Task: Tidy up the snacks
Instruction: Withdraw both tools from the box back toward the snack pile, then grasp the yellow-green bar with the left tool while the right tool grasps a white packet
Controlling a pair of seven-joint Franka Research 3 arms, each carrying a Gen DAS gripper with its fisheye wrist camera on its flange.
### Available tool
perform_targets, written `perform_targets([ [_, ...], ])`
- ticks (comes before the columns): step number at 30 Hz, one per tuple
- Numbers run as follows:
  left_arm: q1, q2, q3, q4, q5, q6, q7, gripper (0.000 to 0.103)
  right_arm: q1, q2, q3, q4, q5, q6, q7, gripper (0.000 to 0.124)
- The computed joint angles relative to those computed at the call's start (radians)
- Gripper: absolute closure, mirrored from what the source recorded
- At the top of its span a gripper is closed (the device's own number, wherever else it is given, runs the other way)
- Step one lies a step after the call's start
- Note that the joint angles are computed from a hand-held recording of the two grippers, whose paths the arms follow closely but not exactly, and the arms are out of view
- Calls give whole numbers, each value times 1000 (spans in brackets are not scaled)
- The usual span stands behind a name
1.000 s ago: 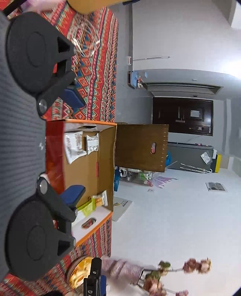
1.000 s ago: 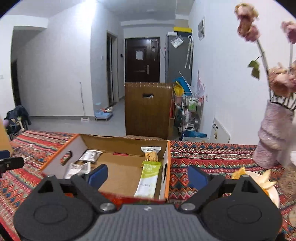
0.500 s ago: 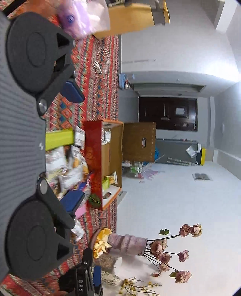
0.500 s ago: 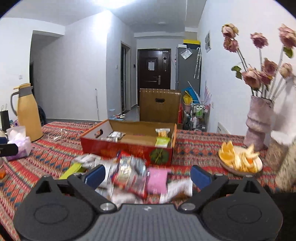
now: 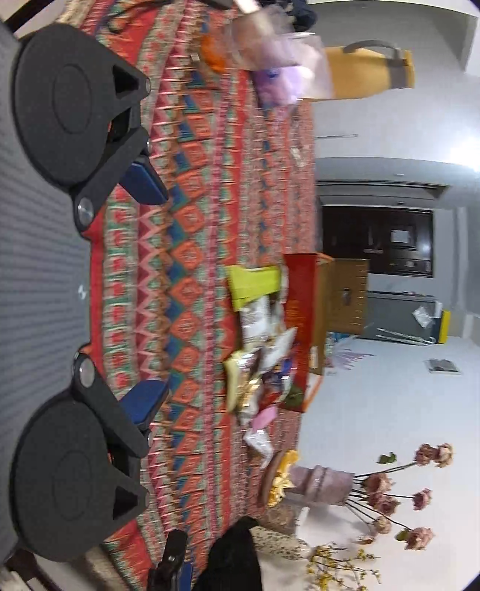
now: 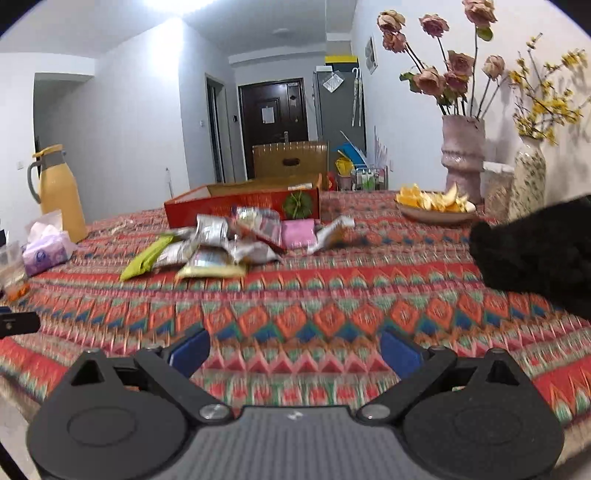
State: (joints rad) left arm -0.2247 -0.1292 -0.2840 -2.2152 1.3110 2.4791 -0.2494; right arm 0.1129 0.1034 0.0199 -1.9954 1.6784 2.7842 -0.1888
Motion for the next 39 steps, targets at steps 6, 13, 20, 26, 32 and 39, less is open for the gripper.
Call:
perform_targets([
  [6,-6,15,-1,10,-8,-17,9,0,2,0,-2,-17,-14,32,7,25],
  [13,-3,51,18,52,-21,-12,49,0,6,46,13,40,-97,44,80,25],
  [20,18,105,52,114,-29,23,93,0,5,127,47,142,-229,67,196,25],
  [26,33,185,90,206,-47,47,154,0,-12,193,86,246,-340,10,304,38],
  [32,44,219,132,245,-14,51,141,0,10,307,132,423,-507,-55,451,51],
  [39,85,197,159,208,-33,47,142,0,168,598,101,844,-908,-138,798,71],
])
